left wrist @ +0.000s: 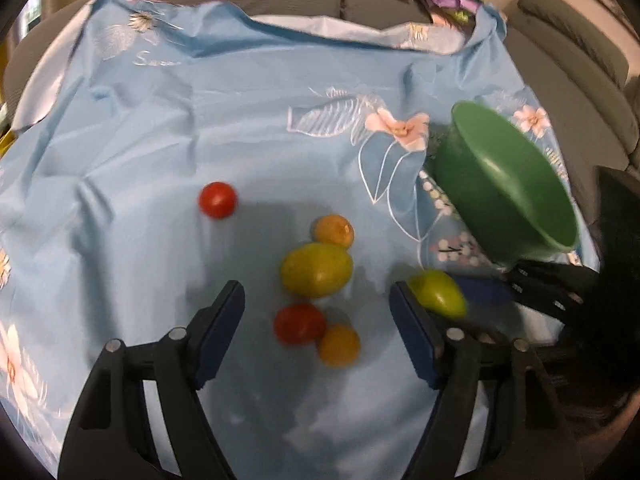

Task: Organize fruits
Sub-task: 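Grasp the green lime with the right gripper while the left gripper grasps the yellow lemon, then lift the lime and lemon and carry them toward the green bowl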

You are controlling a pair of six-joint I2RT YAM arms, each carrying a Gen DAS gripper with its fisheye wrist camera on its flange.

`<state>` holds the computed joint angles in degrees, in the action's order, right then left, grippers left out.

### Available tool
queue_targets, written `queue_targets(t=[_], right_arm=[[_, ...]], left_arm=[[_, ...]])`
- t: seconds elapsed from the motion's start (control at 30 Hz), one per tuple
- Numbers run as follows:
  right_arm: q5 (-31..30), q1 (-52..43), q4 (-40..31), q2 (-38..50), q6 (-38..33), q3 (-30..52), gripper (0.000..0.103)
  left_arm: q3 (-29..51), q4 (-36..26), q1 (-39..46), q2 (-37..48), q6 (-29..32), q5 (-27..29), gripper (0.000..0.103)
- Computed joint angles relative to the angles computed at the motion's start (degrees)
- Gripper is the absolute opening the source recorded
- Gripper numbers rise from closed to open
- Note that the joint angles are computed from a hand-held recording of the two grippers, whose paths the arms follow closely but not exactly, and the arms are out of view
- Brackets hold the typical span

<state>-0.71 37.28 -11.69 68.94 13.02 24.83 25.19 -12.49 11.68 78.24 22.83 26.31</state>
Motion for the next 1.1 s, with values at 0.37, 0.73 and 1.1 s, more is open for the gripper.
queue_targets(t=[0.37,0.73,1.1], right_arm=[[-3.1,-1.7,0.9,-3.9,0.2,-2.8,0.035],[-4.8,-3.1,1.2,-6.1,0.3,-4.4,0.035],[-3.1,1.1,-1.0,-9.5,2.0,-3.8,0.035]], left_arm=[[3.0,7.4,-5.9,10.6,-3.3,-4.1,0.045],[2.8,0.9,0.9,4.9,0.2,2.3,0.045],[-0.5,-13.7,12.1,-10.2,7.9,7.4,0.045]])
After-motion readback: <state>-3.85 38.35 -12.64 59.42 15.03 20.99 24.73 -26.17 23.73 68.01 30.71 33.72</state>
